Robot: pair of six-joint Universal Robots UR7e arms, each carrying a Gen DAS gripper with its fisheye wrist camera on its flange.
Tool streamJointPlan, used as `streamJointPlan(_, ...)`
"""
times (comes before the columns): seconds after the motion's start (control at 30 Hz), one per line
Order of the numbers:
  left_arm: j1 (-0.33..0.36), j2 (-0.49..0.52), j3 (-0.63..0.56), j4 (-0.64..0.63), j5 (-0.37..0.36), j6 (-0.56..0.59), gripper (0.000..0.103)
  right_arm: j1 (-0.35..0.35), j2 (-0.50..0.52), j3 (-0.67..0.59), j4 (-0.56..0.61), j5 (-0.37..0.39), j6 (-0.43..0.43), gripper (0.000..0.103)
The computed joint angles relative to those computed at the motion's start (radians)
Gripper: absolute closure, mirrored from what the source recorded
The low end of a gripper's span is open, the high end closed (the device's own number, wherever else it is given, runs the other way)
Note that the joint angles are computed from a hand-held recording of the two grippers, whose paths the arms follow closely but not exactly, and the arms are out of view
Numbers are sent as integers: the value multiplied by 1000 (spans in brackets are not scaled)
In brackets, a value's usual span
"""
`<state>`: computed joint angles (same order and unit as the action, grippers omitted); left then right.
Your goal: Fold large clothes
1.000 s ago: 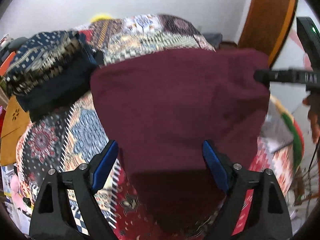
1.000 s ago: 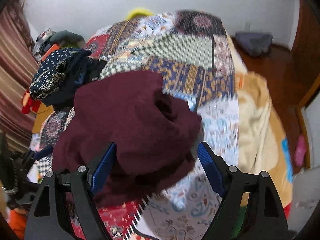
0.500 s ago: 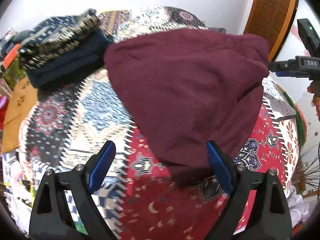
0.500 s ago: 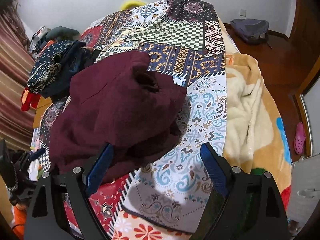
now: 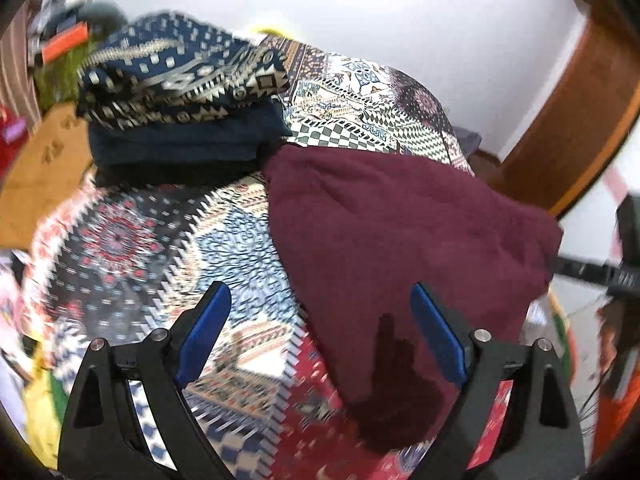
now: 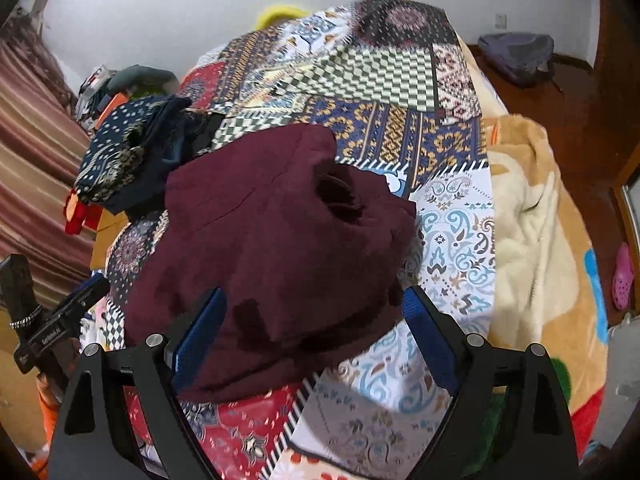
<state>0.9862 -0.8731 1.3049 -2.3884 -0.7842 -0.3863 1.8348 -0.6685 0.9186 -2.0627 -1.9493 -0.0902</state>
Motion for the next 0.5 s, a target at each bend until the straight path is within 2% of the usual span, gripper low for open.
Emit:
streamJointPlan(0.1,39,31,-51,21,-94,-67,12,-33,23,-46,61,69,28,14)
streamJointPlan(0.17,74,59,-99,64,-190,-121,12,-54,39,-87,113,118,62,7)
streamJointPlan(0.27,115,96,-153,112,-290,-181,12,-82,72,-162,211,208,103,7)
streamJointPlan(0.5,168,148,-216,115,-463,-239,11,-95,129,-267,314,276,127,3)
